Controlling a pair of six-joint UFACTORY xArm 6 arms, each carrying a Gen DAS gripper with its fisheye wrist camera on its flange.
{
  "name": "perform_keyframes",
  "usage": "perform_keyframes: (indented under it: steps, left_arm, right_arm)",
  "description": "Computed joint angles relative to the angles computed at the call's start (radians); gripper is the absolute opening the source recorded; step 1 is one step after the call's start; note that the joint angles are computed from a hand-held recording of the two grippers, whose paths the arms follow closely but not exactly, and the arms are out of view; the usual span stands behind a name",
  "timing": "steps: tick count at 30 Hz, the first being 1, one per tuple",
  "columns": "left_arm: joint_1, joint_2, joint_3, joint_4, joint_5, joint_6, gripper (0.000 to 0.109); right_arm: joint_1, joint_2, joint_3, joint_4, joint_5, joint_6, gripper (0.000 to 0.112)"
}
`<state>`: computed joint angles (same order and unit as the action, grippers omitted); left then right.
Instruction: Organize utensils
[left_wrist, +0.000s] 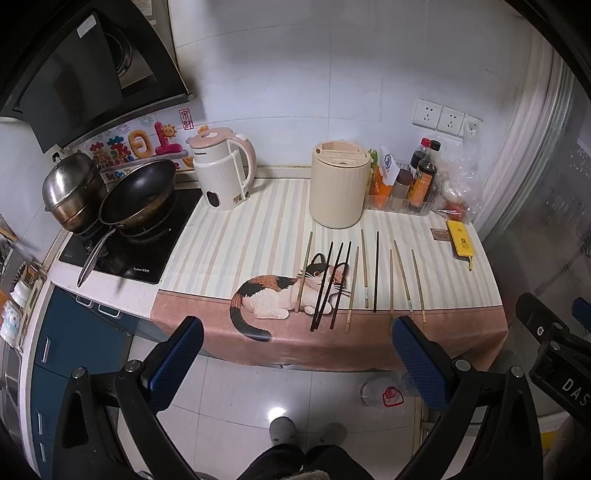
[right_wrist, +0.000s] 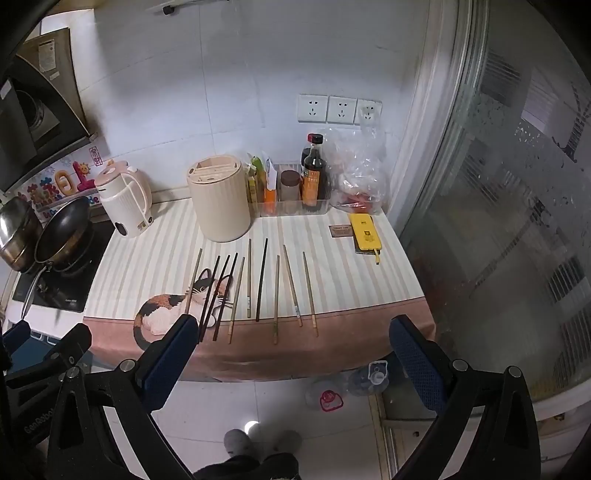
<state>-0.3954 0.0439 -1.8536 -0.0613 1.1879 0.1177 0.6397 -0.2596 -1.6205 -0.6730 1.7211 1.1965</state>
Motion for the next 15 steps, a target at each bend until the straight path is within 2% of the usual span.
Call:
perform_keyframes:
  steps: [11,15]
  left_arm:
    - [0.002,0.041,-0.079,0.007,0.038,-0.002,0.103]
    - [0.006,0.027,-0.054,0.0,0.027,0.005,0.103]
  right_arm:
    - [0.004,0.002,-0.004,-0.003,-0.001,0.001,0.103]
    - [0.004,0.01,-0.014,-0.003,0.002,-0.001,0.103]
